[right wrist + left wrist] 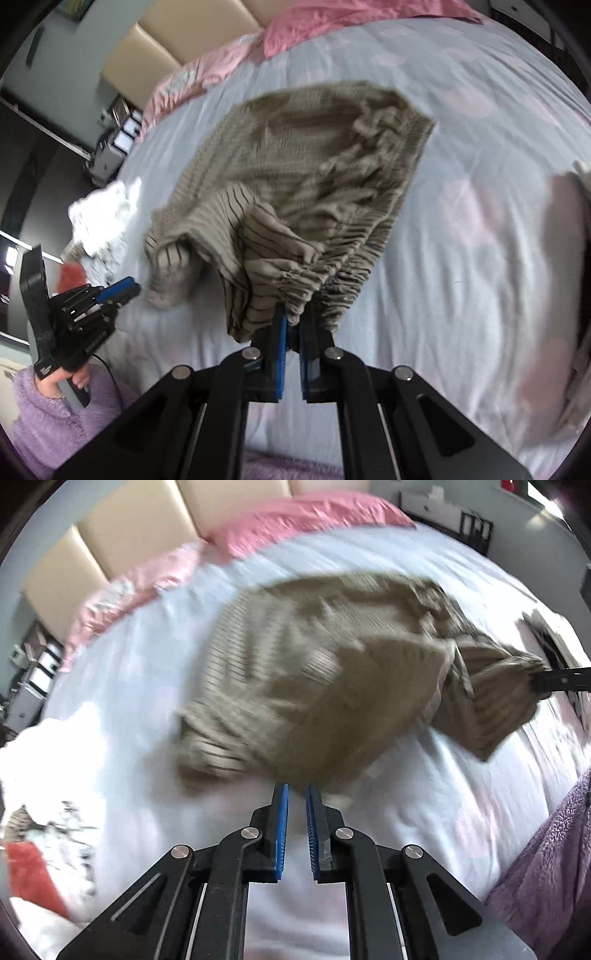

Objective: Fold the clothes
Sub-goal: 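Open both grippers and release the striped trousers on the bed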

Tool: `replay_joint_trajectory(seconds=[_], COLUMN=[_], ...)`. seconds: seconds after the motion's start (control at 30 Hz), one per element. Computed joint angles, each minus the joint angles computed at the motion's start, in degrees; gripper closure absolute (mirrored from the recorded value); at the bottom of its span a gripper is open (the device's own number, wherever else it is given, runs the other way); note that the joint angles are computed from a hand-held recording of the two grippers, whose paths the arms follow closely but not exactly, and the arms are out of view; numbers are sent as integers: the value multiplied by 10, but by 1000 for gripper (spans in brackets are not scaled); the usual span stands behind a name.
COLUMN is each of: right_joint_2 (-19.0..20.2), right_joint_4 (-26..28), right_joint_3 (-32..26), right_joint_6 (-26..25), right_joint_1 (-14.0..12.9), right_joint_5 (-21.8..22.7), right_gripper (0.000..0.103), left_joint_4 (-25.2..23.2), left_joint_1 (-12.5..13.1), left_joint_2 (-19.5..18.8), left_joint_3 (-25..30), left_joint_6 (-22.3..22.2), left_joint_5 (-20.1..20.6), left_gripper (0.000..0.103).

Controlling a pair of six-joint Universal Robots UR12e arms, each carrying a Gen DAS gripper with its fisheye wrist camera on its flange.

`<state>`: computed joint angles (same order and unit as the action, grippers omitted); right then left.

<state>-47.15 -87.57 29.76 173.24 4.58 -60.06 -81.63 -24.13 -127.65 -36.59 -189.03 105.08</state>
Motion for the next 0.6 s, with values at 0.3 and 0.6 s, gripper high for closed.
replay_joint_trajectory(seconds=[0.3, 0.6], right_joint_2=[-16, 14], right_joint_4=[3, 67], right_joint_3=[-10, -43], right_joint_6=[7, 9], right_joint_1=[-10, -7], right_joint_5=[-84, -122], right_gripper=[98, 93], left_joint_4=[41, 28], left_joint_1=[25, 9], left_joint_2=[67, 44], left_joint_3=[-90, -87], left_joint_6=[48, 166], left_joint_5=[0, -39], left_gripper=[93, 73])
